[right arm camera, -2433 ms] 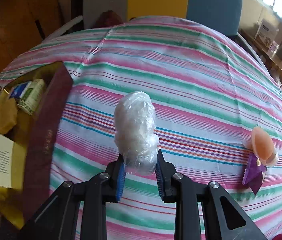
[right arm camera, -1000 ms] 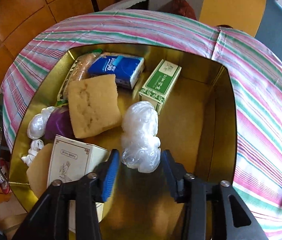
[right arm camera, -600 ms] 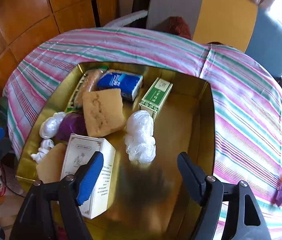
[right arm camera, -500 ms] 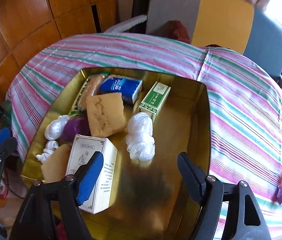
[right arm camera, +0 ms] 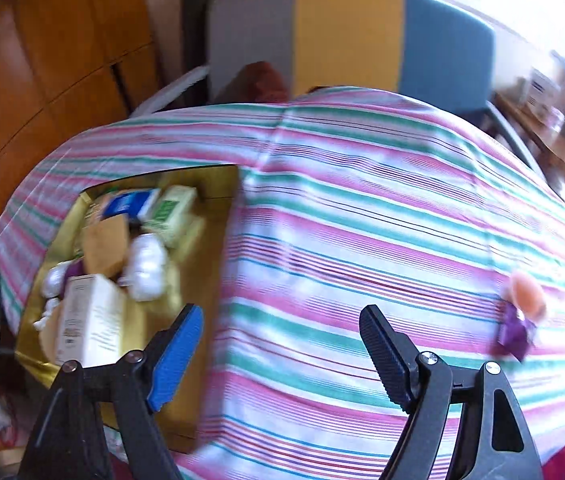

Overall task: Organize objects
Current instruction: 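Grasp the purple snack packet with left while right moves toward the peach bottle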

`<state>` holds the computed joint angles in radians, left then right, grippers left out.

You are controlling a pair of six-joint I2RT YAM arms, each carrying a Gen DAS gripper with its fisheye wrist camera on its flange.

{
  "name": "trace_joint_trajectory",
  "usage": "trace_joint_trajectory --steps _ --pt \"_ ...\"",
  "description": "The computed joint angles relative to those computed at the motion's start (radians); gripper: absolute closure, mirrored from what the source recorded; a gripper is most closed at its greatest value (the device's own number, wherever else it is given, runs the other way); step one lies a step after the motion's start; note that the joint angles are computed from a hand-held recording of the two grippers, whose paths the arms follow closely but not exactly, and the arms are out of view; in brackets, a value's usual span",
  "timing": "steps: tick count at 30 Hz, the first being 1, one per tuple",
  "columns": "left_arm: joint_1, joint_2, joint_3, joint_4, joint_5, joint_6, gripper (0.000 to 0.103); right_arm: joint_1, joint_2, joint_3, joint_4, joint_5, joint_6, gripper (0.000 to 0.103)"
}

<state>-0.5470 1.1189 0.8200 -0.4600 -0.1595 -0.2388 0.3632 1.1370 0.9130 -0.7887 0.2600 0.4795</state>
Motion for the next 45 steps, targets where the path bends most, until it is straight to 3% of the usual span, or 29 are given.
trace_joint_trajectory --steps 10,14,17,20,26,37,41,45 --pt "-0.142 0.060 0.112 -0.036 -0.091 0.020 0.062 -0.581 -0.227 -0.145 -0.021 -0.147 -0.258 0.020" --pt "-0.212 0.125 0.188 -0.046 -0.119 0.034 0.062 -0.867 -0.237 -0.190 0.033 -0.268 -0.377 0.020" --pt "-0.273 0.188 0.258 -0.053 -0.147 0.050 0.062 -1.087 -0.187 -0.192 0.052 -0.445 -0.396 0.020" --pt "-0.333 0.256 0.333 -0.065 -0.175 0.062 0.062 -1.232 -0.173 -0.207 0.077 -0.553 -0.382 0.020" --pt "-0.433 0.420 0.510 -0.100 -0.176 0.091 0.062 -1.375 -0.167 -0.222 0.092 -0.718 -0.353 0.018" --pt "-0.553 0.768 0.885 -0.209 -0.064 0.092 0.062 -1.617 -0.211 -0.264 0.159 -0.919 -0.263 0.017" --pt "-0.577 0.937 1.071 -0.250 0.045 0.106 0.062 -1.659 -0.206 -0.269 0.178 -0.966 -0.244 0.016" --pt "-0.586 1.166 1.387 -0.377 0.162 0.082 0.062 -1.695 -0.197 -0.271 0.185 -1.018 -0.243 0.016"
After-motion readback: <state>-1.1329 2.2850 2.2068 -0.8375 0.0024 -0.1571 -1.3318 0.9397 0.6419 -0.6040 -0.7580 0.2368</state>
